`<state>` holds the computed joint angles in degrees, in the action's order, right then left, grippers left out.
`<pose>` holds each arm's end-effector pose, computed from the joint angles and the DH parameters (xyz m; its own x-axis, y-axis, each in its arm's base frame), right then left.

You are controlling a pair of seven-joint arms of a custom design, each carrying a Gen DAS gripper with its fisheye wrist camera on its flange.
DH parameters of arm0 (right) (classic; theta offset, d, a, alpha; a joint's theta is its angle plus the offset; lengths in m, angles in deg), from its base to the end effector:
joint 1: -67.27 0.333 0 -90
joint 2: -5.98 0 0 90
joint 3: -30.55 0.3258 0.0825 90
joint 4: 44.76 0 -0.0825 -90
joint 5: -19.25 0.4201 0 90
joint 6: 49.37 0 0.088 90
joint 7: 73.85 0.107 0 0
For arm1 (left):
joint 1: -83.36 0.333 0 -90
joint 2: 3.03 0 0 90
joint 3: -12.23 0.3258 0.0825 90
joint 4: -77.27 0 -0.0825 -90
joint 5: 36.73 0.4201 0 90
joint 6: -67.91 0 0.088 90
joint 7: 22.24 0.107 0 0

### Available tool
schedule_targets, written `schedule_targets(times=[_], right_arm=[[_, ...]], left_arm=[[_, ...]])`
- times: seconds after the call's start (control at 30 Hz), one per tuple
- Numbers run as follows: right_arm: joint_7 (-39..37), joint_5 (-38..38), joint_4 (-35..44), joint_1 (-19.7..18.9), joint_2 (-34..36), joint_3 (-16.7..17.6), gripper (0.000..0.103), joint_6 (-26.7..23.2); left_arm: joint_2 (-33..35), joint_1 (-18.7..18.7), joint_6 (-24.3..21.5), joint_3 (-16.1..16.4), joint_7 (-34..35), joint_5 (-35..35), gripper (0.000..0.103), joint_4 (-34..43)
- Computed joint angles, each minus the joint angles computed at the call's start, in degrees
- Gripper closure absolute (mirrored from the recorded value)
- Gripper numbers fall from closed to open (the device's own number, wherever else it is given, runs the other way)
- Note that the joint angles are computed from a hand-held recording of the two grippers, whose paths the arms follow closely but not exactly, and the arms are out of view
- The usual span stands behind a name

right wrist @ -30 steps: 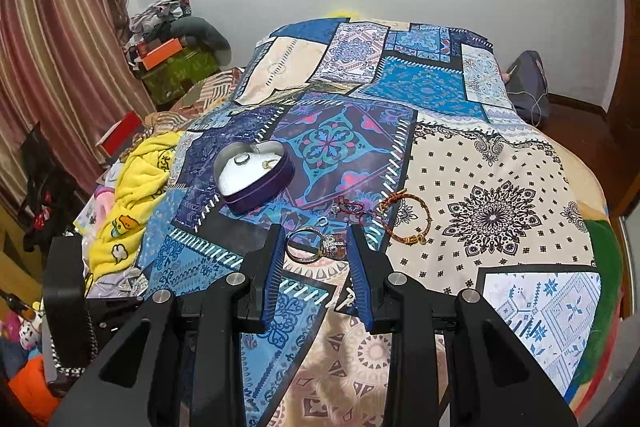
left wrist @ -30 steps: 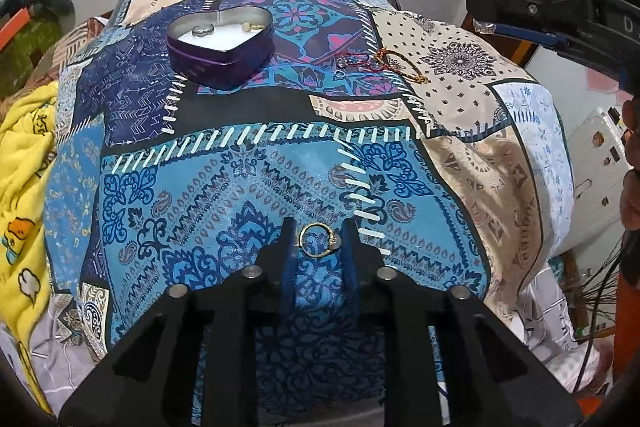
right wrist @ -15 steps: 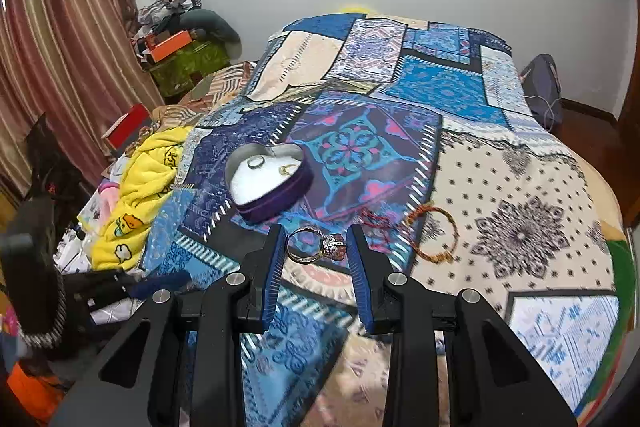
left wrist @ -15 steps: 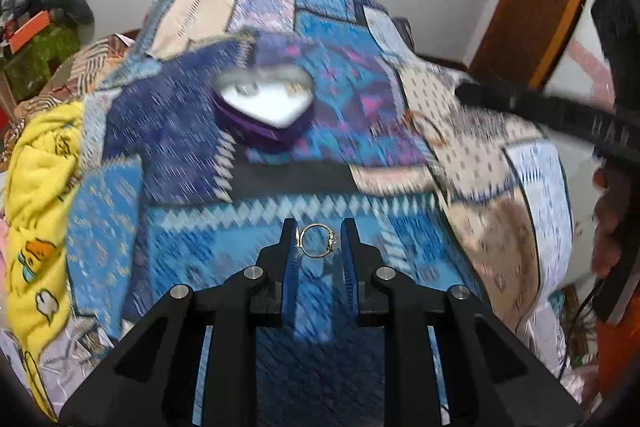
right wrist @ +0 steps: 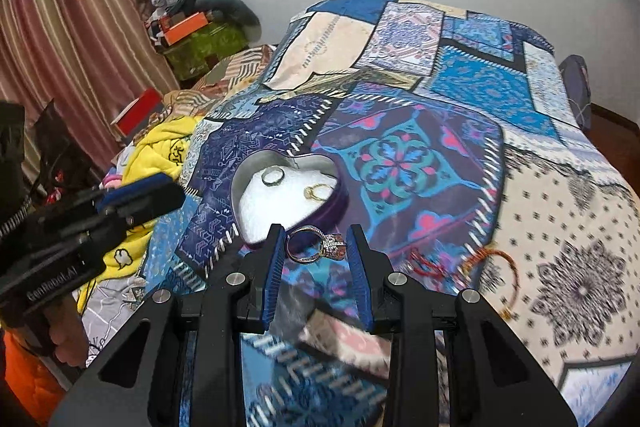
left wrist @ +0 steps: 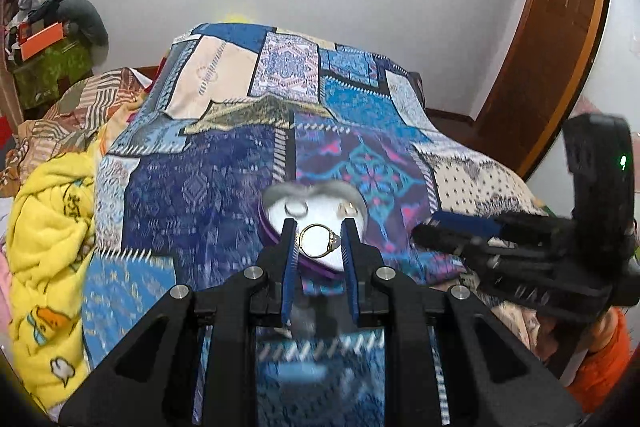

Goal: Organize jewelry
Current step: 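Lower both rings into the tin padding and open both grippers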

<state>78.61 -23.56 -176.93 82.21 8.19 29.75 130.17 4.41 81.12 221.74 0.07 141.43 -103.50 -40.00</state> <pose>0.5428 0.1978 0.3908 -0.0029 -0.9720 -0.2348 -0.7234 0.1642 -0.6707 0.6222 -0.1263 0.4085 -0.6042 -0.7720 0.1976 -0.6070 0.2852 -0.7418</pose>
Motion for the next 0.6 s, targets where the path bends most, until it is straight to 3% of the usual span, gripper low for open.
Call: schedule_targets(times=[0.17,0.27,0.47,0.6], right_arm=[[-11.03,10.67,1.78,-0.88,3.15,1.95,0.074,2.18],[-20.06,18.93,3.15,-3.67,4.98,5.85,0.074,2.09],[-31.59,28.21,5.58,-5.97,7.70,9.80,0.074,0.67],[-35.17,31.85,6.07,-4.74,8.44,9.02,0.074,0.03]], left_arm=[[2.83,0.26,0.15,-0.53,0.47,0.47,0.083,3.27],[4.77,0.75,-0.08,-1.13,-0.16,1.90,0.083,5.28],[8.31,1.94,-2.47,-2.24,-3.63,7.71,0.083,8.92],[9.83,2.82,-4.65,-2.82,-6.48,10.90,0.083,10.27]])
